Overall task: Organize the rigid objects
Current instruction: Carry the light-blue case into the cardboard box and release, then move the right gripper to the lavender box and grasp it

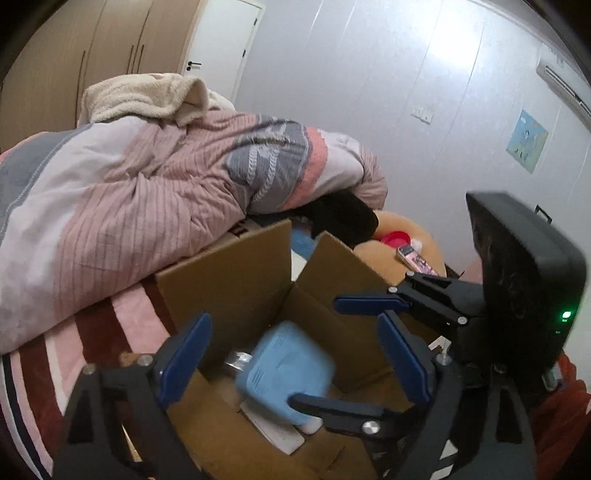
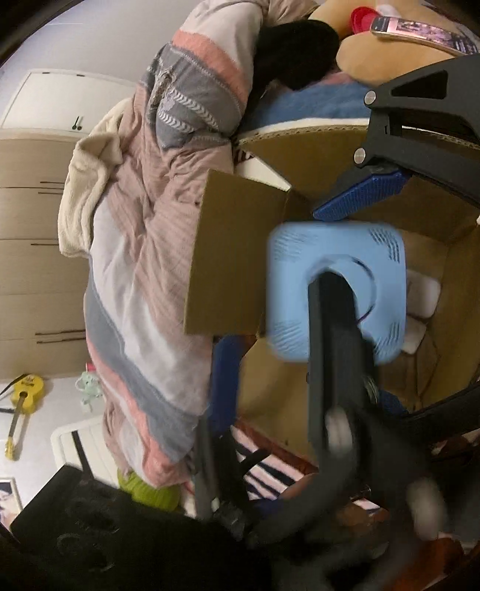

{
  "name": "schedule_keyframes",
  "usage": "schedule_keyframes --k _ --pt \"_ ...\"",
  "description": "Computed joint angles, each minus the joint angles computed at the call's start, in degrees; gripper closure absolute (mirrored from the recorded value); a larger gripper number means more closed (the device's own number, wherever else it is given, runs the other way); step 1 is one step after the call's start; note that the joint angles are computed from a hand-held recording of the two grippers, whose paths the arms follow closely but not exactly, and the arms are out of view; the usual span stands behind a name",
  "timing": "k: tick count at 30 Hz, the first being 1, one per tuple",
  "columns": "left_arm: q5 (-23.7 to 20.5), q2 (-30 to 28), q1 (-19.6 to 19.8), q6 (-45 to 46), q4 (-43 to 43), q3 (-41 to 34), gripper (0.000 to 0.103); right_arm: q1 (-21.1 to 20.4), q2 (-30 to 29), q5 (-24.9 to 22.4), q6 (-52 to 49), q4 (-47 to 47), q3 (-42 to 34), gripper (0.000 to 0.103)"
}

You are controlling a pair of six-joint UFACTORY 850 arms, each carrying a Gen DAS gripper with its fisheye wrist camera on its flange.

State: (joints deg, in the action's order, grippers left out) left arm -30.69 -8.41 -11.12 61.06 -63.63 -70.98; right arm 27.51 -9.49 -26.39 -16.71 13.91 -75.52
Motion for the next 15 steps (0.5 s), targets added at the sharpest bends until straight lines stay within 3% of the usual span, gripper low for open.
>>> schedule_keyframes --k 5,9,11,15 --pt "2.6 2.4 1.5 -1.8 2.0 2.0 0.014 -0.4 0.6 -0.2 -1.8 2.6 0.3 0.017" --pt "7.6 7.4 3.1 3.0 -3.2 7.0 0.014 0.1 1.2 0.7 -6.8 8.7 0.7 0.017" --pt "7.6 10.0 5.0 7.2 -7.9 9.5 0.014 1.2 1.5 1.4 -8.3 9.9 0.7 0.017" --pt "10.8 14.8 8.4 6.5 -6.3 13.4 0.013 4.4 2.1 3.0 -17.4 17.4 1.0 0.017"
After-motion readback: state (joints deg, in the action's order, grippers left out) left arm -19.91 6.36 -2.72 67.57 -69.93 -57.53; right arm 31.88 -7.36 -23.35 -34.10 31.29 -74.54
